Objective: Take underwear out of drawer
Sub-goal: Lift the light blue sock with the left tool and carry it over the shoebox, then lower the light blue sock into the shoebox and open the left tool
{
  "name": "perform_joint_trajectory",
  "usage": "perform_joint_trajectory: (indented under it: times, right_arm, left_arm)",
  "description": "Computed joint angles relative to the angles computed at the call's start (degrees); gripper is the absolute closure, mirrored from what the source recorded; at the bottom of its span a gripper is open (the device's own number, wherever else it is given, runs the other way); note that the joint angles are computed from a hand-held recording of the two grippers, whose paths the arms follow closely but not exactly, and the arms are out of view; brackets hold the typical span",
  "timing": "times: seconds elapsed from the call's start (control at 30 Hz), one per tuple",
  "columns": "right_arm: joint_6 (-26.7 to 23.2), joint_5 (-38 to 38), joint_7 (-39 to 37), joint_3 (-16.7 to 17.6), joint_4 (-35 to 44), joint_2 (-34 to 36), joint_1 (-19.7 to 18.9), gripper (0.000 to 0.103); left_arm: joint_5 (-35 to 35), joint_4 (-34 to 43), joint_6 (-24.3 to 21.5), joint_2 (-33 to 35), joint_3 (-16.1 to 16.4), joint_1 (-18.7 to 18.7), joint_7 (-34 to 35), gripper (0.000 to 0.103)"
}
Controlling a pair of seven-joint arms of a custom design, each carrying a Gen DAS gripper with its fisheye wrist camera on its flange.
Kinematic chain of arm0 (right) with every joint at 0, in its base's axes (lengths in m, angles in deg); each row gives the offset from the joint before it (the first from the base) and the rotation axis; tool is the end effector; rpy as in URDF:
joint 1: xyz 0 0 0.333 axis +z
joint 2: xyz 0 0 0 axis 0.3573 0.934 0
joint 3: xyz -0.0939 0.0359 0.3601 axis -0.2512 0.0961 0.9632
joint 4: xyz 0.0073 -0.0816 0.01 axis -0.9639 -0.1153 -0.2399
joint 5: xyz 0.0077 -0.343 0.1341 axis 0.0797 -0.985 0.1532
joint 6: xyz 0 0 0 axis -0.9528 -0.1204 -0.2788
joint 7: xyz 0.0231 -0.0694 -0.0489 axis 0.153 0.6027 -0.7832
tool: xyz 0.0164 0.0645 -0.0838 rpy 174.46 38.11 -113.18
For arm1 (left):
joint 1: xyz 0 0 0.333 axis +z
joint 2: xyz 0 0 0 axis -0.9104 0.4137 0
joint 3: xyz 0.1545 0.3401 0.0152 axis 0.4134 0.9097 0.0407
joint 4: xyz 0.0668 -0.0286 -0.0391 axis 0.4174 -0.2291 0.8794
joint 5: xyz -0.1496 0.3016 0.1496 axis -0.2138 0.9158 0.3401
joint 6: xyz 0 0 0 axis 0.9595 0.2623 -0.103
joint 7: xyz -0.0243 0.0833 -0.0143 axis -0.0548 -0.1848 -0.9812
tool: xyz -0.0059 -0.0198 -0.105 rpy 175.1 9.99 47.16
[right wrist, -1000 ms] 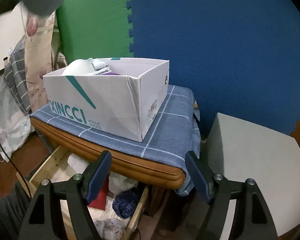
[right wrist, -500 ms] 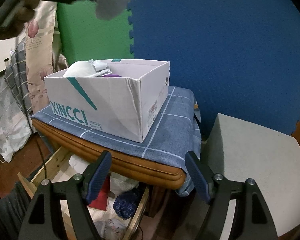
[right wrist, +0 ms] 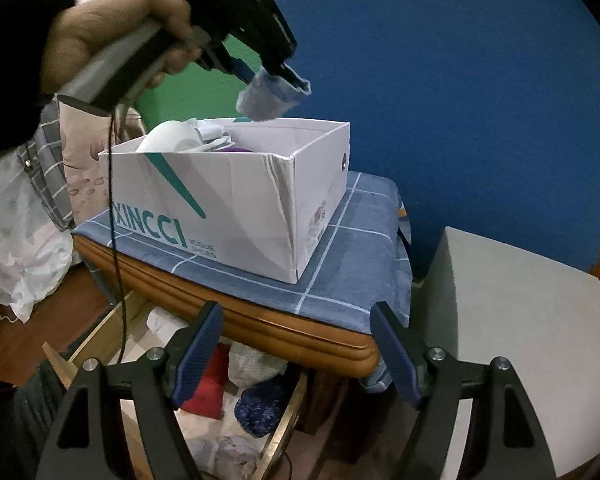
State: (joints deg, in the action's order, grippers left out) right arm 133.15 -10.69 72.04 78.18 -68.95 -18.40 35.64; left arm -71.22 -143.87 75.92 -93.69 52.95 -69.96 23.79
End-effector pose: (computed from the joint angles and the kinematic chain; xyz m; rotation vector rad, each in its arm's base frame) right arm 0.2868 0.2002 0.5638 -1.9051 1.2337 -0.6948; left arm 0.5304 -0.1286 0.7227 -1.7140 1.9521 -0.6993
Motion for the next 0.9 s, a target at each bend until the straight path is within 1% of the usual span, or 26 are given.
perform_joint_trajectory:
  times: [0.13, 0.23, 0.4, 0.47, 0.9]
  right_arm:
    - [0.1, 0.4, -0.2, -0.7, 0.0, 0.3, 0.7, 0.025]
    - [0.1, 0.8, -0.6, -1.6, -0.2, 0.3, 1.6, 0.025]
    - [0.1, 1.5, -1.1, -2.4, -0.1, 0.7, 2.8, 0.025]
    - [0.1, 1.8, -1.4, -2.6, -0.1, 0.7, 3.2, 0.025]
    - [0.2, 3.5, -3.1, -4.5, -0.2, 1.3, 5.4, 0.025]
  left_arm:
    - [1.7, 3.5, -4.0, 3.5, -0.6, -0.5, -0.9, 0.071]
    - [3.2, 5.7, -5.9, 5.7, -0.8, -1.0, -1.7, 0.071]
    - [5.1, 10.1, -10.8, 9.8, -0.6, -1.8, -2.5, 0.071]
    - [5.4, 11.5, -11.9, 11.2, -0.3, -1.9, -2.5, 0.071]
    - [9.3, 15.6, -15.6, 16.1, 0.3, -3.6, -5.6, 0.07]
